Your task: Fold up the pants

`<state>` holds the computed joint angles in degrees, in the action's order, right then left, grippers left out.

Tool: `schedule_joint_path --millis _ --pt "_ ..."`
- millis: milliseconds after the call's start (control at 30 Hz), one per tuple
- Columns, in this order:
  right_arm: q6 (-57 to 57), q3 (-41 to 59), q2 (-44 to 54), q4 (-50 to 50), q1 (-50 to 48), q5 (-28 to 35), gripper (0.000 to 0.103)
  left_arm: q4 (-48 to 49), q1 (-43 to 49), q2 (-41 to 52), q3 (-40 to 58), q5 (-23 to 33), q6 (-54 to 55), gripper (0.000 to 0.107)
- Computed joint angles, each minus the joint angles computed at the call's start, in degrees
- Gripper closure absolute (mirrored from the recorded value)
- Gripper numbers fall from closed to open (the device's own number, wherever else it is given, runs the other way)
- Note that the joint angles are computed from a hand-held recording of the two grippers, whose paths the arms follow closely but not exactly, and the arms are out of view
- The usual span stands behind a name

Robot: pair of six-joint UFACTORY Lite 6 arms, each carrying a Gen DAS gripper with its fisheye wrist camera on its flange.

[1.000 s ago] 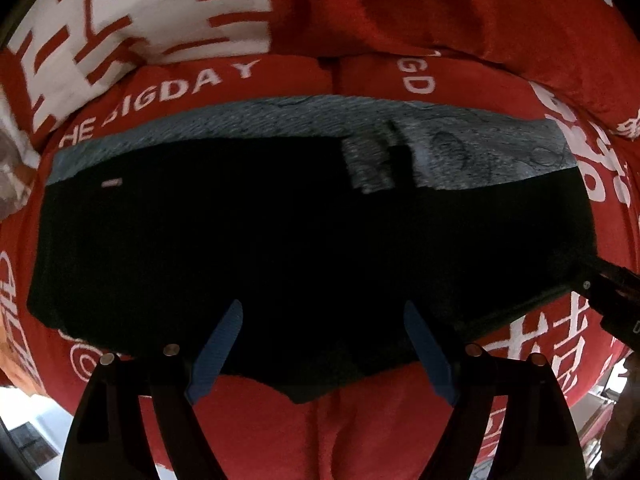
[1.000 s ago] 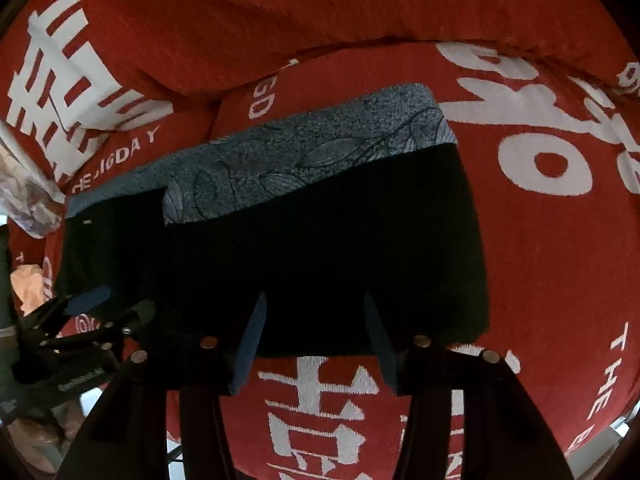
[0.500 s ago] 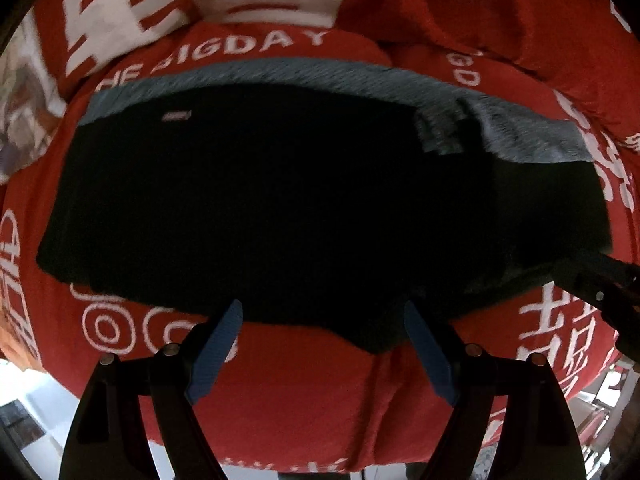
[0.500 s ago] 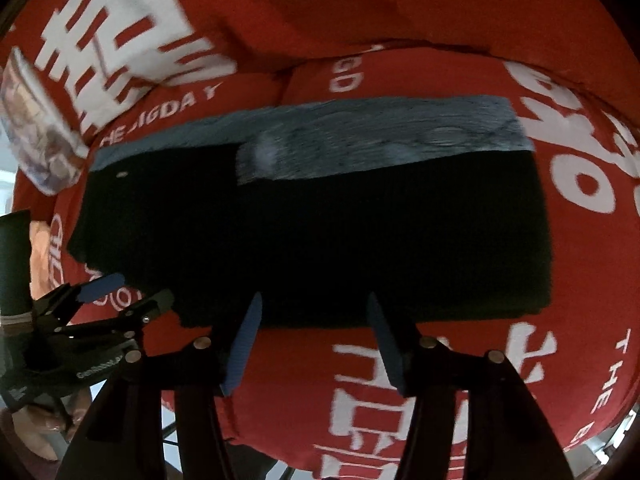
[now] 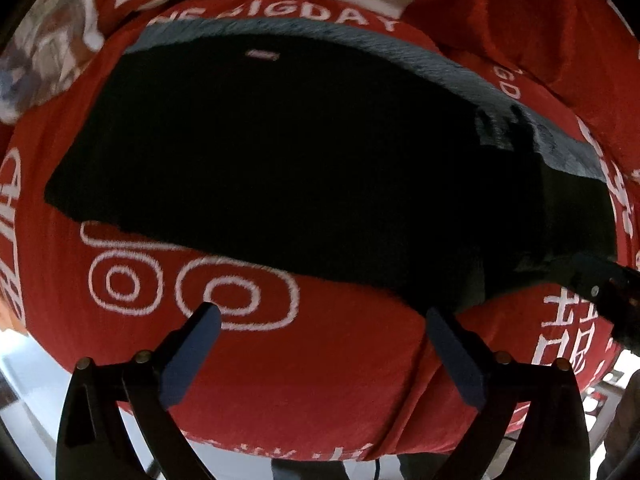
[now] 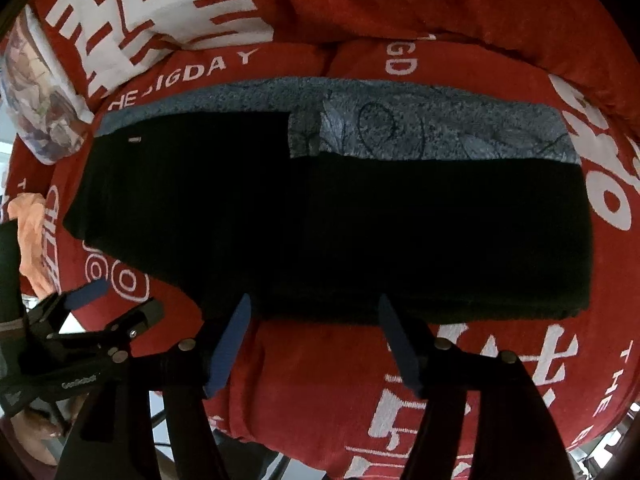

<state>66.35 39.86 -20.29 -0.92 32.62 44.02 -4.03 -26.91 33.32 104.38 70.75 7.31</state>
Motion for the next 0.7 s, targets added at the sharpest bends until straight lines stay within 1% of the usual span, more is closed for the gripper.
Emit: schedule_joint_path --millis 100,167,233,267,333,400,500,600,700 --pt "1.2 0.4 2.2 -1.5 -0.8 -2.2 0.032 0.0 1.7 -0.6 -1.2 -0.2 0.3 0.004" --pt "-1.2 0.1 5.4 1.0 -2.3 -5.6 0.032 0.8 2.0 -0.5 -0.8 0.1 -0.1 0.004" --pt "-0.7 2.2 9.0 0.0 -1.5 -5.2 0.028 0.9 3.0 -0.6 -1.1 0.1 0.6 0.004" --pt "-0.2 3.5 10.1 -0.9 -0.5 -4.6 0.028 0.7 3.6 -0.8 -1.4 0.1 0.9 0.004" --pt "-1.9 4.8 10.6 0.4 0.6 -4.8 0.028 0.3 5.2 -1.6 -2.5 -0.1 2.0 0.004" --pt "-1.7 5.9 10.9 0.3 2.4 -3.6 0.028 -0.7 6.9 -1.8 -2.9 0.4 3.7 0.004" --pt "-1.6 5.3 10.2 1.7 3.7 -3.5 0.027 -0.4 9.0 -1.9 -3.1 0.2 3.7 0.004" --pt "-1.6 3.3 10.1 3.7 3.9 -4.2 0.027 -0.9 12.8 -1.0 -1.1 1.6 5.4 0.004" --pt "-0.3 3.4 10.5 2.8 5.2 -3.8 0.027 -3.7 16.1 1.5 3.1 3.9 7.8 0.004"
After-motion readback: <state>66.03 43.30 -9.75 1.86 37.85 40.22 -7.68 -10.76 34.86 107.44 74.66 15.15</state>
